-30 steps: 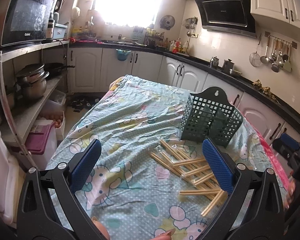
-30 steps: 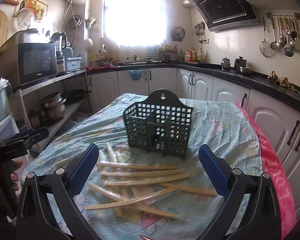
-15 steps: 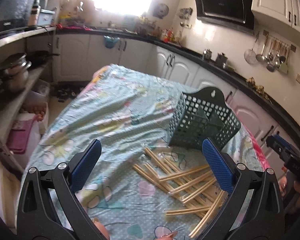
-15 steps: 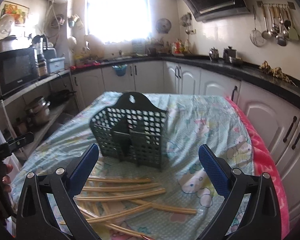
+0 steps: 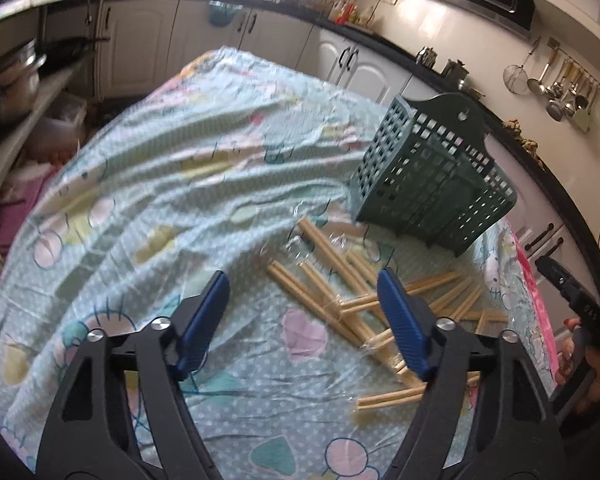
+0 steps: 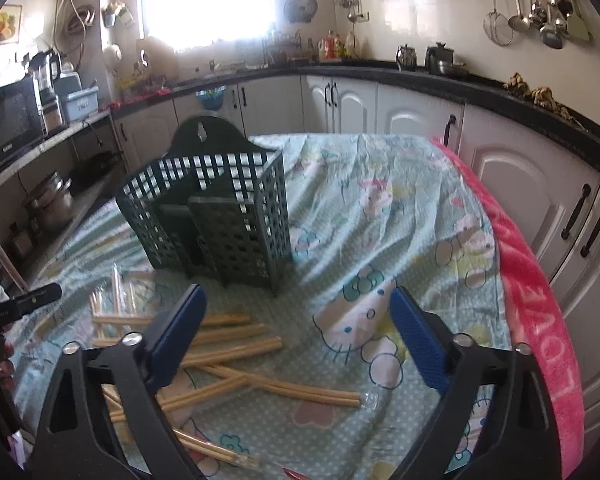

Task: Organize utensils
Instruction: 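Lower the left tool onto a wooden chopstick and close it while the right tool grasps another, then lift the left tool's chopstick toward the green caddy while the right tool carries its chopstick there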

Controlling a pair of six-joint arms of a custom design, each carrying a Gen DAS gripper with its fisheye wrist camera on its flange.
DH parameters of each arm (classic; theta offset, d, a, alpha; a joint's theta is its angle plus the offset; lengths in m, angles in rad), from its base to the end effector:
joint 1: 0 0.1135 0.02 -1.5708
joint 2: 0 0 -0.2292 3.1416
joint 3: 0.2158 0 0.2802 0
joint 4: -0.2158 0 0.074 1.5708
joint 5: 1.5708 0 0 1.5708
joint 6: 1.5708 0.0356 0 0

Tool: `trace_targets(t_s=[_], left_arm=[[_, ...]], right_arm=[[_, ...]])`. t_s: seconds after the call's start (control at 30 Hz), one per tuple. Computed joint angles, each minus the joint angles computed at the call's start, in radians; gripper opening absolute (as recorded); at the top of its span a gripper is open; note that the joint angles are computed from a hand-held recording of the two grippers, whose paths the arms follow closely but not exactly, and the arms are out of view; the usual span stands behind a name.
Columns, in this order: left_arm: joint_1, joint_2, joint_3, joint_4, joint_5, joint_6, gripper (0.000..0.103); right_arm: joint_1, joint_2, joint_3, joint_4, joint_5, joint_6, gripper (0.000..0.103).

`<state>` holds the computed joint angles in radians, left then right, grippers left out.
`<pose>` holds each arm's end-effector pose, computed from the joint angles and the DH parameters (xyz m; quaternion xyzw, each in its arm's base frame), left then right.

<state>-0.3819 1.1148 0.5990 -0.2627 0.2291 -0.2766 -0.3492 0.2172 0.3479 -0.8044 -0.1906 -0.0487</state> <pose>0.2421 -0.1059 0.1602 0.0923 0.9129 -0.2237 0.3287 0.1384 -0.0432 0.1901 0.0935 0.8931 -0.0013 0.4401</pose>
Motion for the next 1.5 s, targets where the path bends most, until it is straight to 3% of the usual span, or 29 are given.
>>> trace_targets(t_s=[0.37, 0.8, 0.87, 1.07, 1.23, 1.5], left_arm=[[0.066, 0.187, 0.062, 0.043, 0.138, -0.024, 0.025], [0.117, 0.316, 0.125, 0.097, 0.191, -0.041, 0.025], [0.119, 0.328, 0.131, 0.102, 0.185, -0.037, 0.020], [0.129, 0.352, 0.136, 0.123, 0.191, -0.027, 0.015], [0.134, 0.372, 0.144, 0.139, 0.199, -0.025, 0.014], [0.133, 0.388, 0.164, 0.138, 0.205, -0.023, 0.004]], right_arm=[[-0.076, 0.217, -0.012, 0.064, -0.075, -0.069, 0.055], [-0.084, 0.453, 0.011, 0.177, -0.152, -0.087, 0.041], [-0.079, 0.502, 0.020, 0.208, -0.155, -0.084, 0.039], [-0.079, 0.613, 0.045, 0.274, -0.195, -0.082, 0.024], [-0.079, 0.614, 0.041, 0.291, -0.182, -0.085, 0.003], [-0.119, 0.496, 0.018, 0.242, -0.211, -0.098, 0.002]])
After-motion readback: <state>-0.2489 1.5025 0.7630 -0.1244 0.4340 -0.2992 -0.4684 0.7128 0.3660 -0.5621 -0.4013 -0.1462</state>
